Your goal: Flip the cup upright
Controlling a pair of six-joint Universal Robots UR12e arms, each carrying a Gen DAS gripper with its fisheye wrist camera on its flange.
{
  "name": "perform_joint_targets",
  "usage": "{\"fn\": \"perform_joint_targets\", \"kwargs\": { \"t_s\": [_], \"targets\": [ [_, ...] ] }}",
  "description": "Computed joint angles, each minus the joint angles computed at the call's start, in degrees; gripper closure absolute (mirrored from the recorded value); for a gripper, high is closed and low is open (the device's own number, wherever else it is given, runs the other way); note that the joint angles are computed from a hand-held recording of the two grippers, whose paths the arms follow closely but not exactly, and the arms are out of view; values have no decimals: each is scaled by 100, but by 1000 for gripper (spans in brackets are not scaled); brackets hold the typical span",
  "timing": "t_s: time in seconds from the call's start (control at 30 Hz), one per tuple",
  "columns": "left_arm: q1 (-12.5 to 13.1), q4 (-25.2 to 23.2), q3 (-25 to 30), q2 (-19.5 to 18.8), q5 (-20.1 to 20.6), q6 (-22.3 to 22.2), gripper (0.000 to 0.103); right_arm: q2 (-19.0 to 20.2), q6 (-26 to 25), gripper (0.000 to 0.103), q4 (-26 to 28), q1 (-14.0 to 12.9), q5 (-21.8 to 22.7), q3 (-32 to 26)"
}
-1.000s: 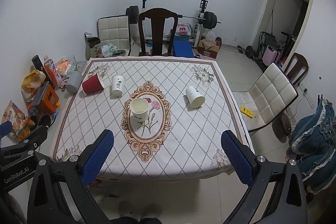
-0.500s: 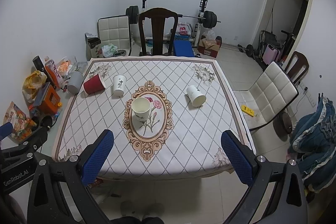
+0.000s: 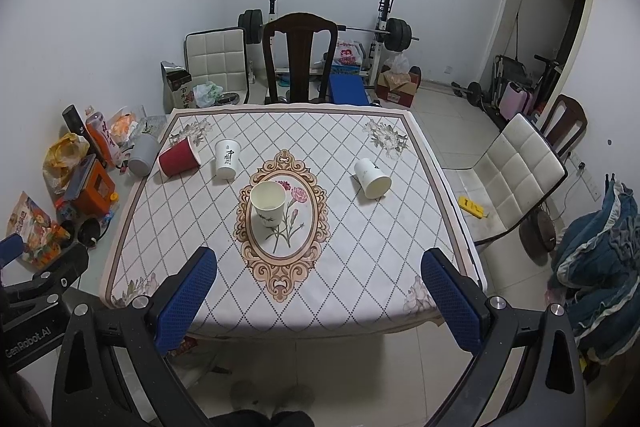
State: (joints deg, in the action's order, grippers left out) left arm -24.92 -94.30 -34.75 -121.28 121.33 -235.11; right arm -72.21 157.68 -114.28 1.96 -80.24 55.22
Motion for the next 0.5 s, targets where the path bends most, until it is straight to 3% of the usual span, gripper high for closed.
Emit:
{"fn": "perform_joint_targets", "kwargs": {
  "t_s": [0.5],
  "targets": [
    [-14,7,-34,21,10,-1,0,-20,-12,0,14,-16,21,22]
  ]
}}
